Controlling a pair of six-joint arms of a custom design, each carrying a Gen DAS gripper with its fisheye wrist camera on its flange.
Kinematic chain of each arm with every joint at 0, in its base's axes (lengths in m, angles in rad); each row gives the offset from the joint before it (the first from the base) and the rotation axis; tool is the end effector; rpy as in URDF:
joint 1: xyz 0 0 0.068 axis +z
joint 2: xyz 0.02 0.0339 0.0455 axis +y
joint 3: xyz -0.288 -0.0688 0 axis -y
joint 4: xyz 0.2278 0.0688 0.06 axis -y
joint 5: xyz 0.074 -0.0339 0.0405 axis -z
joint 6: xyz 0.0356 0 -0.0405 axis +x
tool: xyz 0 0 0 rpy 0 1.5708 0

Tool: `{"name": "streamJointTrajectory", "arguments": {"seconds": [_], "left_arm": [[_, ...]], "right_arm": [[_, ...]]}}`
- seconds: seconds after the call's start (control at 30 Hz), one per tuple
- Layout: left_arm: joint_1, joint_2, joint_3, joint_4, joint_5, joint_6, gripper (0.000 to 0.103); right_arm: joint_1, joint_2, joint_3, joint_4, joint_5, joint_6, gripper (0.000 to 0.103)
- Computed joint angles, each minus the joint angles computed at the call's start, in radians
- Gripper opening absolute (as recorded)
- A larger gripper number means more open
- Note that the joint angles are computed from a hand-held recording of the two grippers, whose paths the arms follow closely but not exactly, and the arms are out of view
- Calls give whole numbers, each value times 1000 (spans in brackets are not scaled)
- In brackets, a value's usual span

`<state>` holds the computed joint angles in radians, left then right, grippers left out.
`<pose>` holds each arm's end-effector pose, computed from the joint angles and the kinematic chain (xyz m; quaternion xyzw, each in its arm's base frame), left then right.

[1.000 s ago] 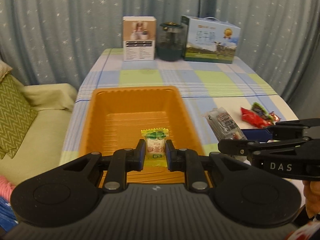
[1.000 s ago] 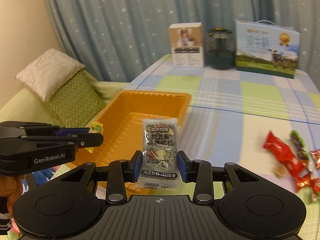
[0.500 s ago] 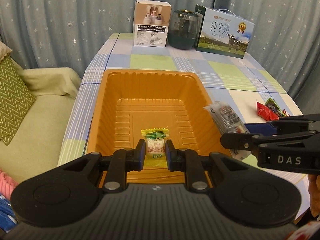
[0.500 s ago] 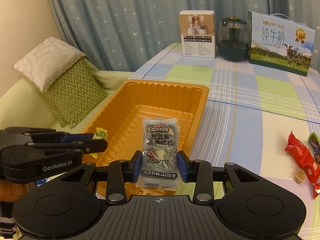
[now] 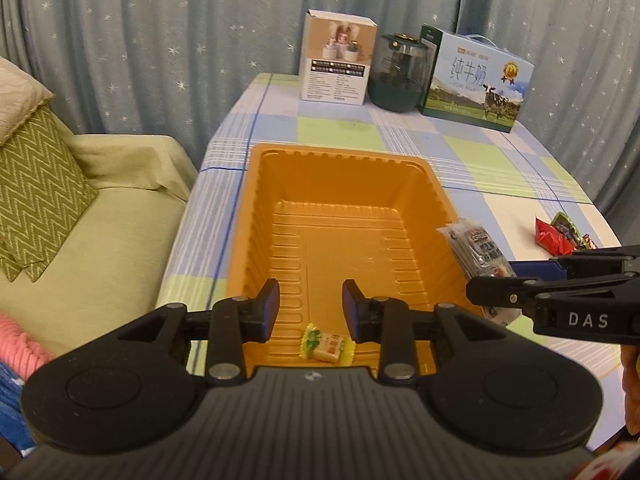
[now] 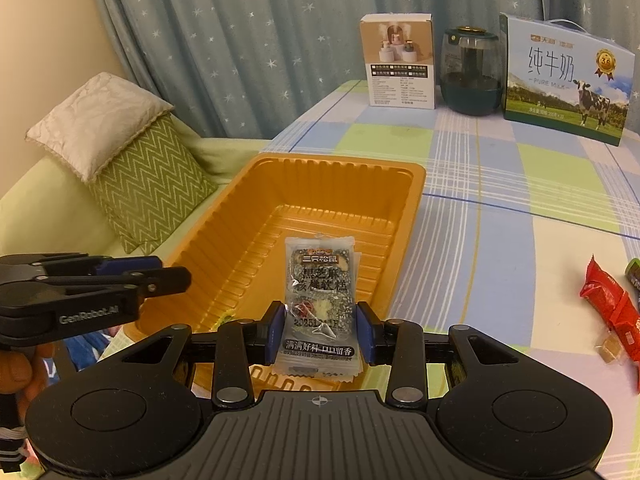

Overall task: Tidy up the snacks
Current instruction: 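Release the yellow-green candy into the tray with the left gripper while the right gripper drops the nut packet in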

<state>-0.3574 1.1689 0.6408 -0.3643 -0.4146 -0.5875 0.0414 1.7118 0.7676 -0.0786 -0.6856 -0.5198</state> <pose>0.1935 -0.0570 0.2326 -0.1740 0.9089 0.0247 0.3783 0.2944 0.0348 0.1626 -0.3385 0.8460 0.2540 0.3242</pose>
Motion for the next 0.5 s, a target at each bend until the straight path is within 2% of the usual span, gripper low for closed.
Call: {"name": "streamJointTrajectory", "arguments": {"seconds": [0.17, 0.23, 0.27, 0.3, 0.5], "left_arm": [[-15, -41, -6, -33, -20, -27, 31], [-21, -51, -7, -46, -24, -38, 31], [-27, -56, -6, -56, -30, -46, 31], [-34, -58, -2, -65, -35, -52, 31], [-110, -84, 31, -131, -89, -103, 36]], "right_arm": [[4, 8, 13, -17, -50, -1, 39], [2, 8, 16, -24, -71, -3, 44], [-4, 4, 9, -11, -81, 4, 53], [-11, -2, 1, 1, -86, 12, 57], [-105, -28, -10, -32, -99, 2, 57]]}}
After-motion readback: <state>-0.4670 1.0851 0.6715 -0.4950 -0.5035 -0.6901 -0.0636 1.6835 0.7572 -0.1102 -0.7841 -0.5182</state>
